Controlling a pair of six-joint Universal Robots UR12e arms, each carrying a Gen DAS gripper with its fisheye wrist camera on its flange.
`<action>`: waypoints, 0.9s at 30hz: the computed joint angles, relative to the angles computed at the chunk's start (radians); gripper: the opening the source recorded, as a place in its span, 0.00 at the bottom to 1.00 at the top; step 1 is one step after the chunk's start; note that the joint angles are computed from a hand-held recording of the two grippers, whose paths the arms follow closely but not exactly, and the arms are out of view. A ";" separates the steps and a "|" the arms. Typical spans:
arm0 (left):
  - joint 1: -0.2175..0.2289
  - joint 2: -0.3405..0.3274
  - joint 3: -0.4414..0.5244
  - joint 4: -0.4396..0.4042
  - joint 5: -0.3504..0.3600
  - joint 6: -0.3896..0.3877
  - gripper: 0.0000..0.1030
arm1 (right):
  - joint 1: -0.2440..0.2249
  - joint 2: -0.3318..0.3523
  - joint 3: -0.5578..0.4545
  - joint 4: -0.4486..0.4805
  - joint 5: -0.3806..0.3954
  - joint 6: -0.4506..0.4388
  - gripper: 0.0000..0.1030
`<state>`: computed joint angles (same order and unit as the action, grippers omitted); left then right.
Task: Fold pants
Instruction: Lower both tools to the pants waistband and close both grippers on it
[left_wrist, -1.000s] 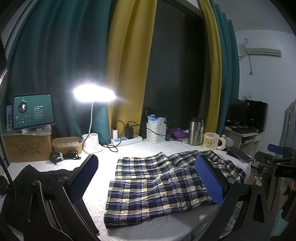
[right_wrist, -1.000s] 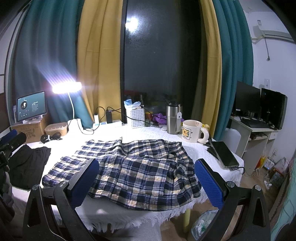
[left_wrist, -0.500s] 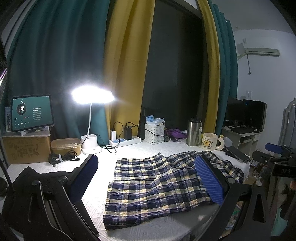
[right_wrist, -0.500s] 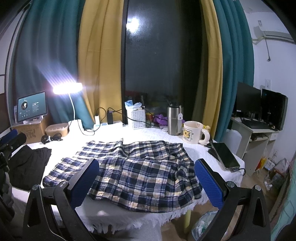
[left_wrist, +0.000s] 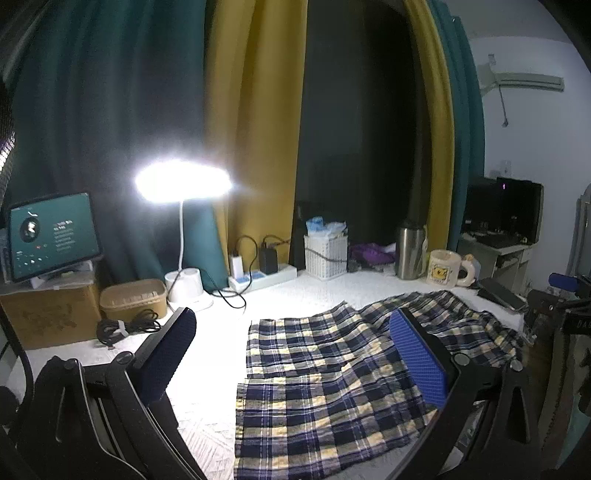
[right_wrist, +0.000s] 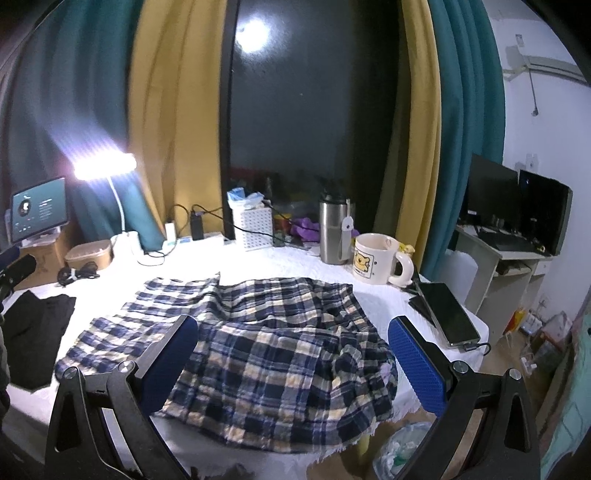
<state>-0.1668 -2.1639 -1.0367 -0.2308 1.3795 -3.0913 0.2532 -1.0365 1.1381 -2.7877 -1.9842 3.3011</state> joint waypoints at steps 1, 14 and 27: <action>0.000 -0.008 0.015 -0.016 0.001 0.004 1.00 | -0.003 0.006 -0.010 0.010 0.001 0.004 1.00; -0.004 -0.171 0.317 -0.338 0.002 0.010 1.00 | -0.064 0.111 -0.196 0.170 0.054 0.038 1.00; -0.017 -0.445 0.833 -0.689 0.037 0.037 1.00 | -0.117 0.244 -0.418 0.316 0.117 0.033 1.00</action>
<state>-0.1838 -2.6088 -0.2036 -0.9198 1.4168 -3.0540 0.1357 -0.7929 0.7200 -2.4721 -1.8670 3.3341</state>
